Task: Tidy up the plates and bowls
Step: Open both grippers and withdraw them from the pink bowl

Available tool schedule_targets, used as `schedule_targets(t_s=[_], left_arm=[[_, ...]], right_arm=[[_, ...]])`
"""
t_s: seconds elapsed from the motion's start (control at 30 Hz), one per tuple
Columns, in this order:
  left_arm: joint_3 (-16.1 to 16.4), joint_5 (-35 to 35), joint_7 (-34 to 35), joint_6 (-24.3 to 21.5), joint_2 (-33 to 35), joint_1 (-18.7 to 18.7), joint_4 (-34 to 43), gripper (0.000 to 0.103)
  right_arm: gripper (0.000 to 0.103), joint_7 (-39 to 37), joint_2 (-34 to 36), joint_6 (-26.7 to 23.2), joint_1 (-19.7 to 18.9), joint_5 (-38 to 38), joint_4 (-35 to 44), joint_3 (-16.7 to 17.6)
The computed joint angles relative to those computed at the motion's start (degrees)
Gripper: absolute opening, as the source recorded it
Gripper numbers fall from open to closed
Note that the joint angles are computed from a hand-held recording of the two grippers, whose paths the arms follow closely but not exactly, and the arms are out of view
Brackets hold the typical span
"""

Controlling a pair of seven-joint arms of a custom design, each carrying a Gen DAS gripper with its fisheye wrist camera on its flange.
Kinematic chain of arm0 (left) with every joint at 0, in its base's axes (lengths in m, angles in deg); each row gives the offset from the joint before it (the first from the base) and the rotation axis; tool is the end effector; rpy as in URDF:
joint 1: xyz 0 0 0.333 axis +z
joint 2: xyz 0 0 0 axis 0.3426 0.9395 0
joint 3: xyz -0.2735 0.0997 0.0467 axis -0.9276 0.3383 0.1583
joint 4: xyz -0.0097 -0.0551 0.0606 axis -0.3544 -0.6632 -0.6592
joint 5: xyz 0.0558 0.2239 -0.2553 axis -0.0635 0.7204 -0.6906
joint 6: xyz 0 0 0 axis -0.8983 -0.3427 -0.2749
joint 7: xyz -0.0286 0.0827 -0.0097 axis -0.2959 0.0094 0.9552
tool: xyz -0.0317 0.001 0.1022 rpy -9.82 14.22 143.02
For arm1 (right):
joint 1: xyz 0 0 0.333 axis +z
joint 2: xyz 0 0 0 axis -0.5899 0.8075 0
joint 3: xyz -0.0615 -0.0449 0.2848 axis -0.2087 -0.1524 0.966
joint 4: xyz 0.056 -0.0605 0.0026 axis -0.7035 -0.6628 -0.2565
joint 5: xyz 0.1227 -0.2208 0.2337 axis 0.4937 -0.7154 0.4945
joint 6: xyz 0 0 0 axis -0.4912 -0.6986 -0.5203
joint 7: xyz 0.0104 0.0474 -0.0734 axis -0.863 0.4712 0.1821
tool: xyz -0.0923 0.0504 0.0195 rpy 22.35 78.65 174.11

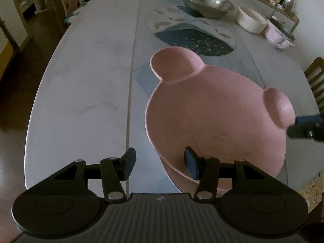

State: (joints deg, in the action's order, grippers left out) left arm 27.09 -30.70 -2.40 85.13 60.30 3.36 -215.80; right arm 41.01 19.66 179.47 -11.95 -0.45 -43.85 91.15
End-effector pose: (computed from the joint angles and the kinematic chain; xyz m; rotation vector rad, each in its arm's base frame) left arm 0.3644 -0.2286 0.4872 -2.3084 1.6457 -0.4568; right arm 0.4804 0.3084 0.5215 -2.3528 1.2315 0.0329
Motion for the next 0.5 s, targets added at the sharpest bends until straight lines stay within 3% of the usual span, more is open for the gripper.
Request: schedule_targets(t_s=[0.1, 0.23, 0.5], left_arm=[[0.01, 0.01, -0.16, -1.19, 0.18, 0.11, 0.28, 0.052], [-0.70, 1.70, -0.19, -4.33, 0.53, 0.15, 1.88, 0.050], [0.58, -4.18, 2.44, 0.92, -1.48, -2.09, -0.75, 0.051]], right_arm=[[0.053, -1.03, 0.55, -1.82, 0.23, 1.92, 0.46, 0.44], [0.045, -0.65, 1.78, -1.61, 1.18, 0.84, 1.19, 0.81], [0.046, -1.08, 0.16, 0.34, 1.39, -0.59, -0.23, 0.50]])
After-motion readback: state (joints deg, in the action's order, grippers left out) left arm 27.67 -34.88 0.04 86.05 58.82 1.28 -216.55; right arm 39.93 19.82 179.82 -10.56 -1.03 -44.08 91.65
